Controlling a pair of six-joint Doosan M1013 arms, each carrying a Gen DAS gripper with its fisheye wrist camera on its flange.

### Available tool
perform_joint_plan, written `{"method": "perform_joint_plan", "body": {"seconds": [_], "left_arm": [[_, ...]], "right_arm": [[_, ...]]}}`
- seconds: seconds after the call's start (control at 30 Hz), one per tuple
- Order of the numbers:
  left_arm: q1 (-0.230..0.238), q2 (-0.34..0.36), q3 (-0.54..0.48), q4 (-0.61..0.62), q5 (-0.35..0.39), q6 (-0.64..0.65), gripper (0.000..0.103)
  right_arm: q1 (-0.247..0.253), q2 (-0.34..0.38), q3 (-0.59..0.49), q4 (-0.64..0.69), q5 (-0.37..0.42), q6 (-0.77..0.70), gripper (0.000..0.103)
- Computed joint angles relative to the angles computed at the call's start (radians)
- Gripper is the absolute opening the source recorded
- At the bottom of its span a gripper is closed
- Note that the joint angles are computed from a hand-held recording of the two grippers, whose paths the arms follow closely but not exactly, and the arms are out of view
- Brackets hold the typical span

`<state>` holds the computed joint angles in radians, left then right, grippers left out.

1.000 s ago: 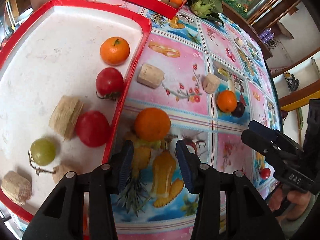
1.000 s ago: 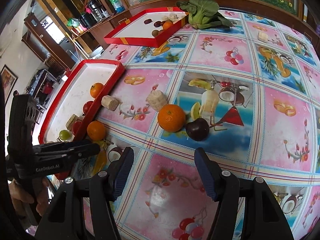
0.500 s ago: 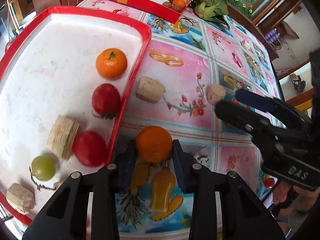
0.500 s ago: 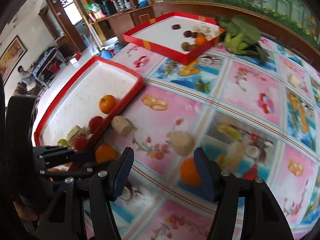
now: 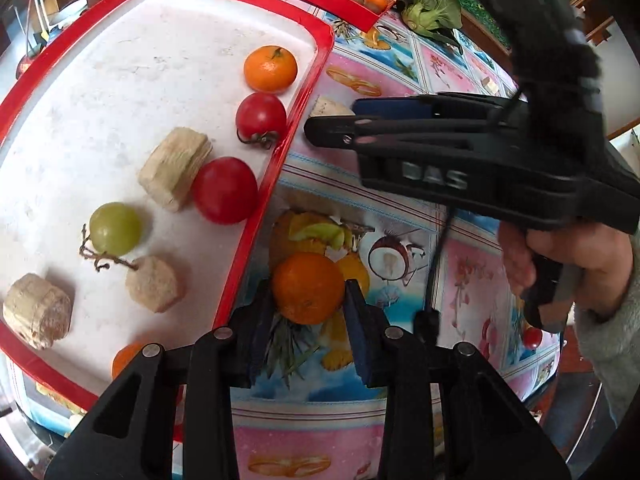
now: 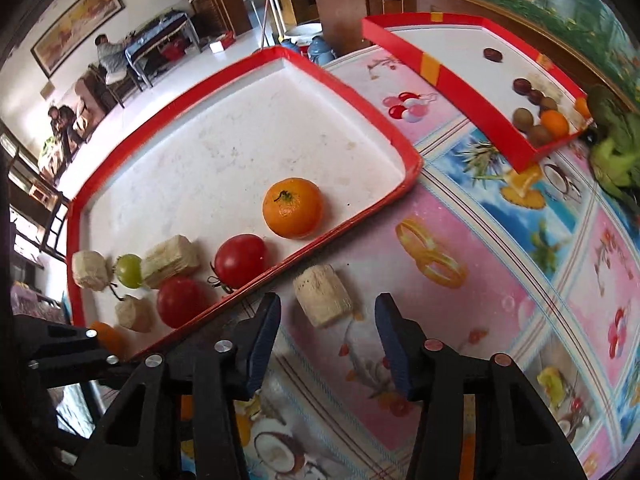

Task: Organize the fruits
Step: 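Carry the orange and the chunk over the white tray with both tools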

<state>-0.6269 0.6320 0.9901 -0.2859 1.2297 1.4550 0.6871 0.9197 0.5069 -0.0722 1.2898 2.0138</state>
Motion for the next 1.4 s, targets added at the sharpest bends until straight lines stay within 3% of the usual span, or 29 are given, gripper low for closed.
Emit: {"method": "perform_joint_plan", "body": {"seconds": [0.07, 0.17, 0.57, 0.77, 1.1, 1.4], "left_arm": [[-0.004, -0.005, 0.006, 0.014, -0.006, 0.005, 0.032], [-0.006, -0.013, 0.016, 0.018, -0.014, 0.011, 0.032], [-0.011, -0.015, -0.01, 0.023, -0.036, 0.028, 0.032], [-0.01, -0.002, -0.049, 0.04, -0.035, 0.028, 0.032], [0.005, -0.034, -0.025, 0.073, -0.072, 0.009, 0.032], [0.029, -0.086, 0.056, 0.075, -0.083, -0.008, 0.032]], "right_arm": [[0.001, 0.02, -0.031, 0.001, 0.026, -0.01, 0.031], [0.005, 0.022, -0.035, -0.006, 0.036, -0.007, 0.029], [0.023, -0.087, 0.154, -0.015, -0.019, 0.133, 0.029], [0.016, -0.147, 0.238, 0.008, -0.109, 0.288, 0.028], [0.02, -0.186, 0.28, 0.019, -0.163, 0.376, 0.028], [0.045, -0.193, 0.28, 0.015, -0.17, 0.341, 0.028]]}}
